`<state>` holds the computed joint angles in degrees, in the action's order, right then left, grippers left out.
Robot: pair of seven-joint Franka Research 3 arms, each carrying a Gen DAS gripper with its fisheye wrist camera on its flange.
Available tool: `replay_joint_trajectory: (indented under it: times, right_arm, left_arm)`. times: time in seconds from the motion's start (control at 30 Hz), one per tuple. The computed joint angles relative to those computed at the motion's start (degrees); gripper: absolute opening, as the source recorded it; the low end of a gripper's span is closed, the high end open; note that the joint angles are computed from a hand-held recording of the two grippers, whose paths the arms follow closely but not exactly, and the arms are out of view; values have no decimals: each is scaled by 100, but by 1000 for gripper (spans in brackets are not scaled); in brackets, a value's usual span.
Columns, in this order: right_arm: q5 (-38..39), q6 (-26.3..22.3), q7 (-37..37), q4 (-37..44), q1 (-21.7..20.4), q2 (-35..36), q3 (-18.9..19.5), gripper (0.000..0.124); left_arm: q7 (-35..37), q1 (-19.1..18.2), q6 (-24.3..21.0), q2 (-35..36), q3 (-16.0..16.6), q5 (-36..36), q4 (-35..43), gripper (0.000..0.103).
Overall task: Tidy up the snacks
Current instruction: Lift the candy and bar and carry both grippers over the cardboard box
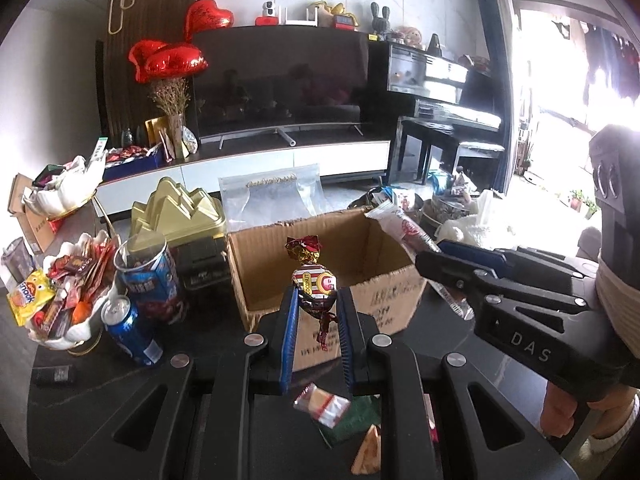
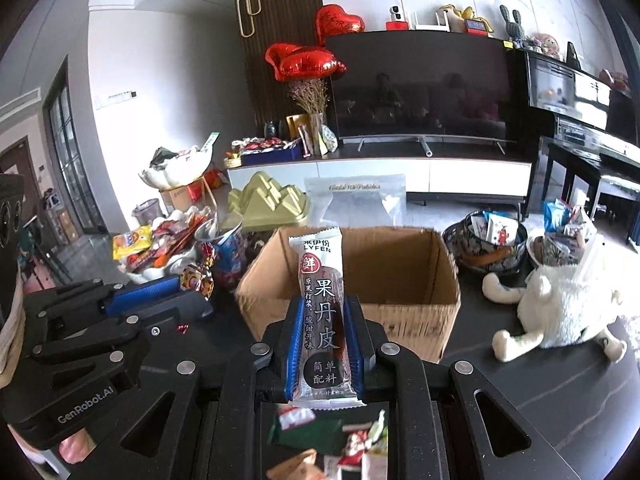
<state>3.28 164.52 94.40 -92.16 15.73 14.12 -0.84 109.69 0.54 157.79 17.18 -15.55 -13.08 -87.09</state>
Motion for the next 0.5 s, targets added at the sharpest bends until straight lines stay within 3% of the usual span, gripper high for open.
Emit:
replay_joint_trajectory:
  times: [0.3,0.5]
  right_arm:
    - [187,-362,-313,1163,-149,800,-4,21]
    - [304,-688,-422,2108,-230,1474,-43,21]
  left_arm:
    - [-407,-259,-488,1040,142,695,1508,20]
    - [-736,-512,-1192,2161,250,1114,3231,20]
